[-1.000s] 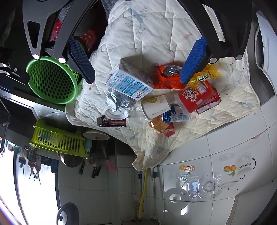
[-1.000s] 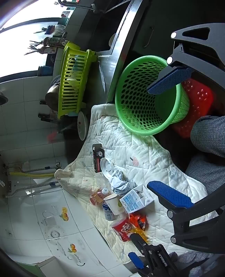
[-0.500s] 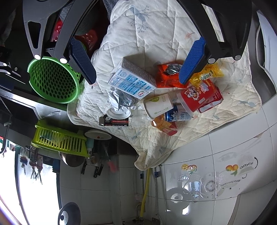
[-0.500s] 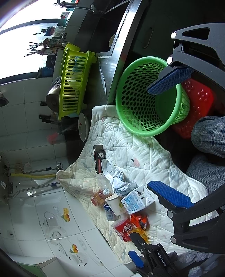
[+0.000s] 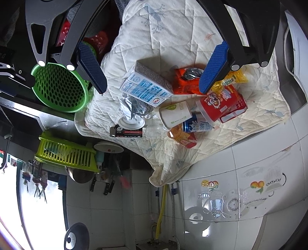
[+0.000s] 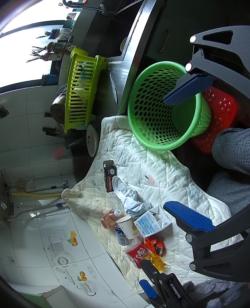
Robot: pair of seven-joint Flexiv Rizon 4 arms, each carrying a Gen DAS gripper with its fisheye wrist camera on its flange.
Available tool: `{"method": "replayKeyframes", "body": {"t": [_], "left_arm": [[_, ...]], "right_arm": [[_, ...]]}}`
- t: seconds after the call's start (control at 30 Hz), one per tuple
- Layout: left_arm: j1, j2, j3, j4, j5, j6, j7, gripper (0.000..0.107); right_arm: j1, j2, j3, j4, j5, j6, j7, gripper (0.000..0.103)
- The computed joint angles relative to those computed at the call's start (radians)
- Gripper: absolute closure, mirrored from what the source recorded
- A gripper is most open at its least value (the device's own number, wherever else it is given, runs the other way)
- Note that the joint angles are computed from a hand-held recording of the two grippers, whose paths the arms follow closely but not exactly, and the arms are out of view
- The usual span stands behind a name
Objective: Collect trash
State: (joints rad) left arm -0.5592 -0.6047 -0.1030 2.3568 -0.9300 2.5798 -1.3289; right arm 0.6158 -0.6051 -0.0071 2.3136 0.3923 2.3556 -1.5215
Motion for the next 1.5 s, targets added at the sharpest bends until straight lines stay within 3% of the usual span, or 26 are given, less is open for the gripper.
{"method": "replayKeyframes", "body": {"t": [1.5], "left_arm": [[0.015,0.005,0.010,0.025,-0.027,-0.008,-0.021,0.012]], "right_arm": [[0.018,-0.012,-0.014,-0.031,-0.027,-0.054,-0.001,0.006]]}}
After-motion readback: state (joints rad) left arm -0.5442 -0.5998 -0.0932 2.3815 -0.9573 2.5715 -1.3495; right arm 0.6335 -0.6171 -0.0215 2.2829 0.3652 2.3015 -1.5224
